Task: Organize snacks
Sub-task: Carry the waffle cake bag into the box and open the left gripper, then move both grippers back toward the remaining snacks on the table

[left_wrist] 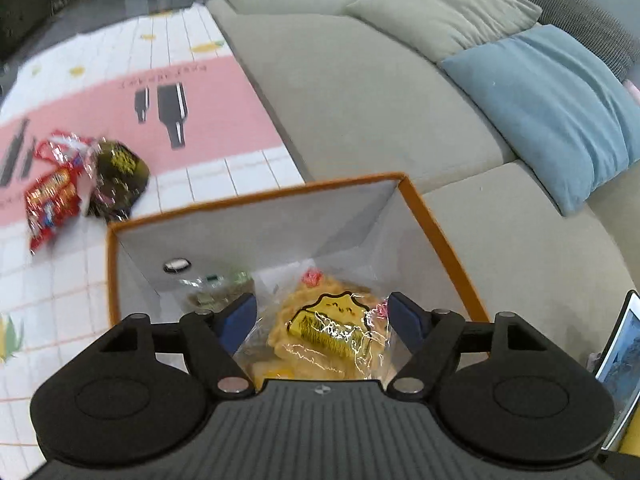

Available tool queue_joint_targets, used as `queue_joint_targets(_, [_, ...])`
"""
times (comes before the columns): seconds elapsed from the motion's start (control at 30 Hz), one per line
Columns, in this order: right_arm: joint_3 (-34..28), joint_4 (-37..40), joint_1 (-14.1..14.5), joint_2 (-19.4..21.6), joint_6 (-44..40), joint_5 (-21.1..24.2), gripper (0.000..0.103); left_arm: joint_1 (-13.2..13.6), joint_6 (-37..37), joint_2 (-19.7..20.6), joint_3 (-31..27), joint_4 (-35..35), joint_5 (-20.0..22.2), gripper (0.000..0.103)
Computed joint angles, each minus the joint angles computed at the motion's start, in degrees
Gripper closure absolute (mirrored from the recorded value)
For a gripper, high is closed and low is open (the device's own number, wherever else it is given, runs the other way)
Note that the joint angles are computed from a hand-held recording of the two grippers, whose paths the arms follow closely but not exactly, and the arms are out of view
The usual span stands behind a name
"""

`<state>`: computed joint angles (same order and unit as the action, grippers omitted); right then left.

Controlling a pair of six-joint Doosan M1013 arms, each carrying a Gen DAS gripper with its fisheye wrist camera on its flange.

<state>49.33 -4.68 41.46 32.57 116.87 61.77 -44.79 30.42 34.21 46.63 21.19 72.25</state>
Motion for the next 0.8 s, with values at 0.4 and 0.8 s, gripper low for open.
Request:
queue_joint_targets(0.4, [-0.64,-1.01,0.86,-0.48,1.49,-2.33,0.097,-0.98,-1.87,-4.81,3.94,4.03,2.56,0.021])
queue_joint_targets(0.8, [-2.7,-0.14,4.93,-1.23,4.74,-9.79,0.071,-4.41,-7.92,-17.15,18.81,18.8,6.98,0.009])
